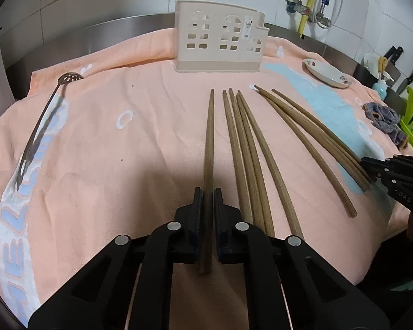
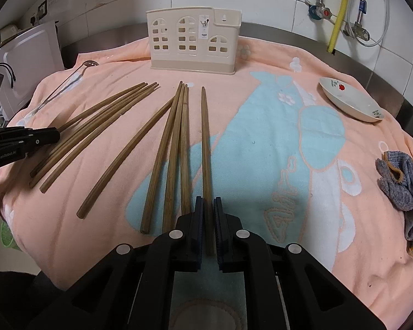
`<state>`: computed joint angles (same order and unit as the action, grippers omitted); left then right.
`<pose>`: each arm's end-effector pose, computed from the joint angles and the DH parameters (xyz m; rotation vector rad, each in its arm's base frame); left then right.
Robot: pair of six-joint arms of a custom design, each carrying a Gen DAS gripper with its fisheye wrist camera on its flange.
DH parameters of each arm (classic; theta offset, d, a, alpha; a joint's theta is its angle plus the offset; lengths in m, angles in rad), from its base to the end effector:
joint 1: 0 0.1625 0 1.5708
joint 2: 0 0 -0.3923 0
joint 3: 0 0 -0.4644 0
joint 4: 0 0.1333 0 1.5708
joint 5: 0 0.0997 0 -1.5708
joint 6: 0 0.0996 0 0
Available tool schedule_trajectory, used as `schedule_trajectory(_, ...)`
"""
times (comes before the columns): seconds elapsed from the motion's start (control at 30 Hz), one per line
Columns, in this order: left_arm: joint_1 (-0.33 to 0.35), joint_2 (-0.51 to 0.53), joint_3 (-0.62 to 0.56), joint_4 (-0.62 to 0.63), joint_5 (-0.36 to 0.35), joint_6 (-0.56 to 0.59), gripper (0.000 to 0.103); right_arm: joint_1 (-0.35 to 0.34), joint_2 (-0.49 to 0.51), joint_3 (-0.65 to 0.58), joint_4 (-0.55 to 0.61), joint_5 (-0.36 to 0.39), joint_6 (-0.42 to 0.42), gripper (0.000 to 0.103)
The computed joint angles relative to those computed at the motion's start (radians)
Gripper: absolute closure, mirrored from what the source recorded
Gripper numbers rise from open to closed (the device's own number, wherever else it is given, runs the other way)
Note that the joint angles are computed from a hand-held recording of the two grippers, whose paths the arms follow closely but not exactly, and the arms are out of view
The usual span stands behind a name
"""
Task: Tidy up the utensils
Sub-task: 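Lower the right tool and grasp a wooden chopstick while the left tool grasps another, then lift the chopstick with the right tool into the holder while the left tool inserts its own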
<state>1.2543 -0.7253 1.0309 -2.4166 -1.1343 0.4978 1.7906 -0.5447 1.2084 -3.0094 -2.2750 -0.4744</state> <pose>-0.1036 -0.8798 0.2569 0.8785 2.4381 -0.6613 0.2472 -0.7908 0.0952 0.4459 -2.2192 0.8017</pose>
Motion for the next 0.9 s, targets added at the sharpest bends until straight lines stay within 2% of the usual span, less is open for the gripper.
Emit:
schedule_trajectory(0.27,0.000,-0.013,0.013,-0.016,-0.014,0.004,0.097,0.006,-0.003,0.007,-0.023,0.003,-0.003,0.096)
schedule_trajectory(0.57,-0.009,-0.040,0.036,-0.058,-0.033,0.017,0.097,0.042,-0.015,-0.009,-0.104,0.029,-0.071,0.096)
schedule_trajectory(0.73,-0.022,-0.045,0.021,-0.085,-0.057,0.035,0.097,0.068,-0.006,-0.069,-0.134,0.061,-0.124,0.096)
schedule_trajectory(0.9,-0.033,-0.027,-0.031,-0.072,-0.084,0.041,0.097,0.086,0.028,-0.178,-0.106,0.104,-0.165,0.096)
